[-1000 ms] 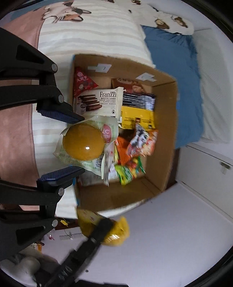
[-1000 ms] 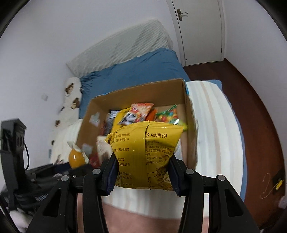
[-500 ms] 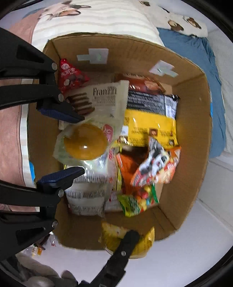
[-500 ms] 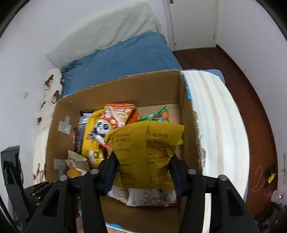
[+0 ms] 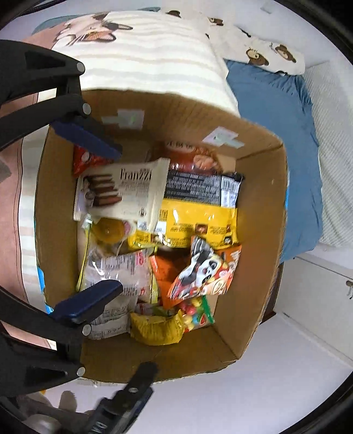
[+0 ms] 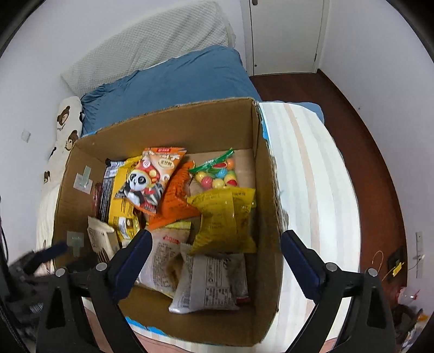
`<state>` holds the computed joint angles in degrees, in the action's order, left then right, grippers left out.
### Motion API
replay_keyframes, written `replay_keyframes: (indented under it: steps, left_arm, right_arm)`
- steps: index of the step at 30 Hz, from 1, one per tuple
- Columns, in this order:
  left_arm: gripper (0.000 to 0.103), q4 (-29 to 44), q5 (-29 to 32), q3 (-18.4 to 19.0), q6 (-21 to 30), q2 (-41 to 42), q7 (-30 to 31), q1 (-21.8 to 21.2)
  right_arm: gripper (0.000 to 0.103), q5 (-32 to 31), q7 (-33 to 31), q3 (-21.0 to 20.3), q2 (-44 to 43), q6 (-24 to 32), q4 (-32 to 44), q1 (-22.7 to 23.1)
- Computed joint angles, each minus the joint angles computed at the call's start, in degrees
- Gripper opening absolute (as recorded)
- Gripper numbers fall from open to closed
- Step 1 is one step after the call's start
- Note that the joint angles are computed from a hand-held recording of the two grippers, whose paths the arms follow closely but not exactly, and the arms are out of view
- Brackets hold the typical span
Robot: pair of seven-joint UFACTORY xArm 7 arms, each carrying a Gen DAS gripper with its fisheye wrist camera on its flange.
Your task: Organize snacks
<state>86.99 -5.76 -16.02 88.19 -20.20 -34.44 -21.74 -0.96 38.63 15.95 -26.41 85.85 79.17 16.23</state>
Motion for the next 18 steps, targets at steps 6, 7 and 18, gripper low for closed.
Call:
replay_keyframes:
  steps: [6,7,18]
  left_arm:
    - [0.101,-0.8,2.6,-0.5,-0.9,-0.3,0.1,0.5]
    - [0.101,-0.9,2.7,-0.5,-0.9,-0.5,0.2,0.5]
    - [0.101,-0.1,6.3,-2.2,-0.9,-1.9,-0.8,0.7]
  right_arm:
    - [0.099,-0.3,-0.1,1.4,-1.5,1.2,-1.7,1.1]
    - [0.099,-0.2,0.1,1.5,-1.9,1.1,-2.1,1.2]
    - [0.099,-0.4,1.4,2.1,-3.6,1.7,-2.1,1.0]
